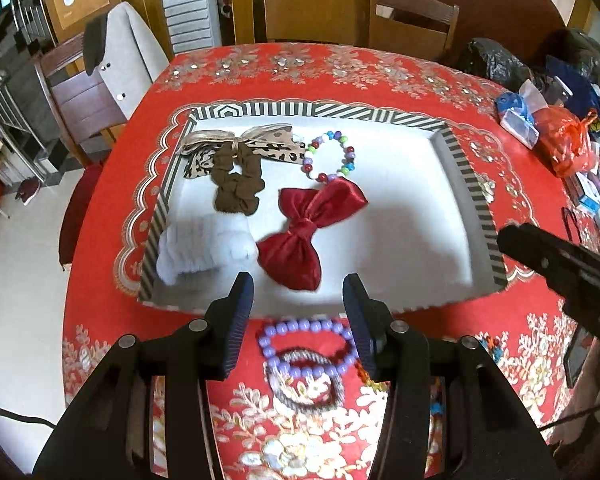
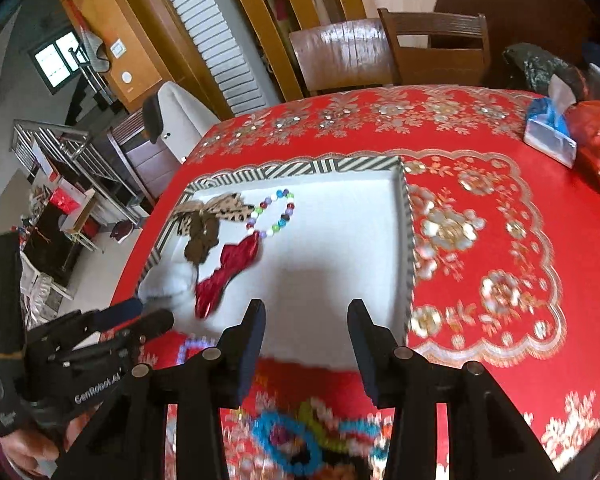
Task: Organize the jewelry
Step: 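Withdraw both tools from the tray back toward the remaining bracelets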
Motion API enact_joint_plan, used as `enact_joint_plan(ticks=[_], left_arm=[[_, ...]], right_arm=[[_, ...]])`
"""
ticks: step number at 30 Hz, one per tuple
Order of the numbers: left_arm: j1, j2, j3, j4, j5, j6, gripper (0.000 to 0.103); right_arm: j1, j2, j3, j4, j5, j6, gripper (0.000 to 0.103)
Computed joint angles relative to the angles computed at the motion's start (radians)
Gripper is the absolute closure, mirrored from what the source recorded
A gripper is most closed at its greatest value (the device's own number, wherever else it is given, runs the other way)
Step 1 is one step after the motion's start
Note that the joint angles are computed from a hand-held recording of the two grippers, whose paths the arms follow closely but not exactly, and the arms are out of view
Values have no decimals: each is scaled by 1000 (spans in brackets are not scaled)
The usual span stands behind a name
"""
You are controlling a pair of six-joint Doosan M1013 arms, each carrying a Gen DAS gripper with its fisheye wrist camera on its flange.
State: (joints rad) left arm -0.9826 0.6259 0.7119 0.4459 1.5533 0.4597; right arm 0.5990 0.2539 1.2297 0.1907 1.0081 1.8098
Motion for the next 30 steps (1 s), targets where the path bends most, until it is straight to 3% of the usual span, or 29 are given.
enact_joint_plan(ticks=[16,30], left_arm=[[-97,-15,4,80,46,-39,57],[-138,-19,7,92,52,-54,57]], right_arm=[[34,-151,167,-60,-38,44,62],[41,-225,269,-79,-27,79,61]])
